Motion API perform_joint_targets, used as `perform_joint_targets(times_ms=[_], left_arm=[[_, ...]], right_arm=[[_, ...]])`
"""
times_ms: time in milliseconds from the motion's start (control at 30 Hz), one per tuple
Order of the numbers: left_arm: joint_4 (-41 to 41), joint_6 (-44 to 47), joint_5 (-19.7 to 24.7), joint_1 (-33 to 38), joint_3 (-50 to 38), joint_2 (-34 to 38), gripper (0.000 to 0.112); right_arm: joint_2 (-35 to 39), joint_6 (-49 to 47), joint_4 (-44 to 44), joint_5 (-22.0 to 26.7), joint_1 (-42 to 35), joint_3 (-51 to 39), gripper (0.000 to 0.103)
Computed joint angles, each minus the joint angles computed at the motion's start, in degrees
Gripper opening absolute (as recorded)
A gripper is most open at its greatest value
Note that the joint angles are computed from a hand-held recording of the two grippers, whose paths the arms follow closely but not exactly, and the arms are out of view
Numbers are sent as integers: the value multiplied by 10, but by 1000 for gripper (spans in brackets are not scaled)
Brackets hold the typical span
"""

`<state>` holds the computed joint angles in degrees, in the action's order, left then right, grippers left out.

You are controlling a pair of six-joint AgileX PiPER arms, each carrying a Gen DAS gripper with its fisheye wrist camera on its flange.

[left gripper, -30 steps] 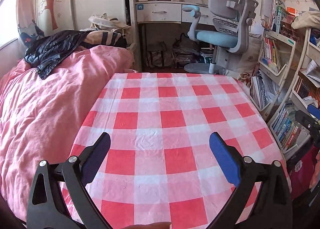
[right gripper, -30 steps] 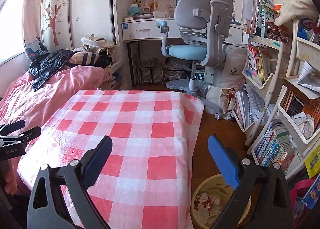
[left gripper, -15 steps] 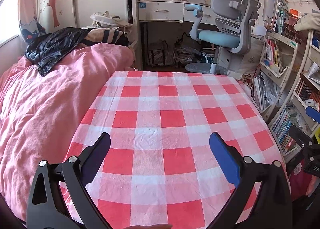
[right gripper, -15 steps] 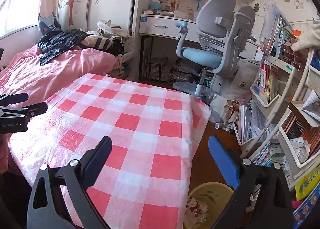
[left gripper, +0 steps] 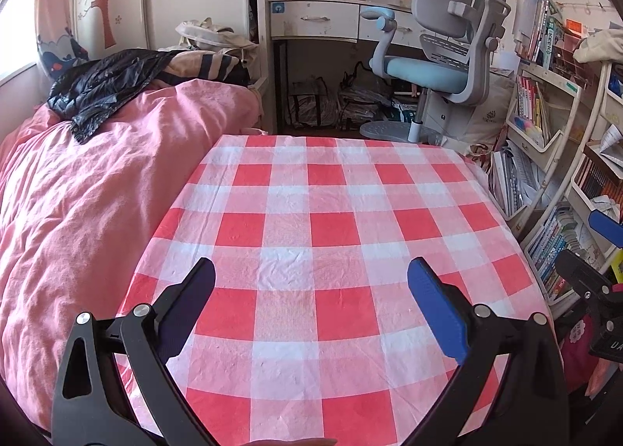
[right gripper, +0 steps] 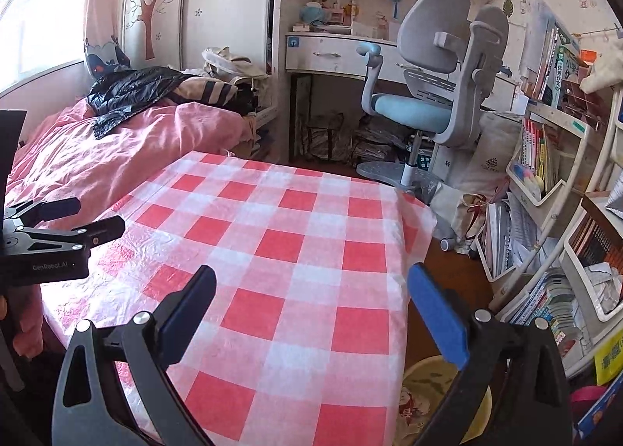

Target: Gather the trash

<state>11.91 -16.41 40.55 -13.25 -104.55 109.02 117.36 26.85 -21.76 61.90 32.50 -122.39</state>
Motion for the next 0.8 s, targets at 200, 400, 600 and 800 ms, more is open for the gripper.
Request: perform_joint_targets(times_ms=[200, 400, 600, 800], left_arm=[[-7, -2, -4, -1, 1, 1, 96], [-11, -2, -9, -1, 4, 1, 96], [-24, 0, -92, 0, 64, -32, 95], [37, -29, -81, -13, 59, -29, 96]], right_arm=[[7, -20, -4, 2, 10, -10, 95], [5, -13, -3, -3, 9, -8, 95], [16, -18, 2, 5, 11, -23, 95], [44, -32, 22, 31, 11, -62, 95]])
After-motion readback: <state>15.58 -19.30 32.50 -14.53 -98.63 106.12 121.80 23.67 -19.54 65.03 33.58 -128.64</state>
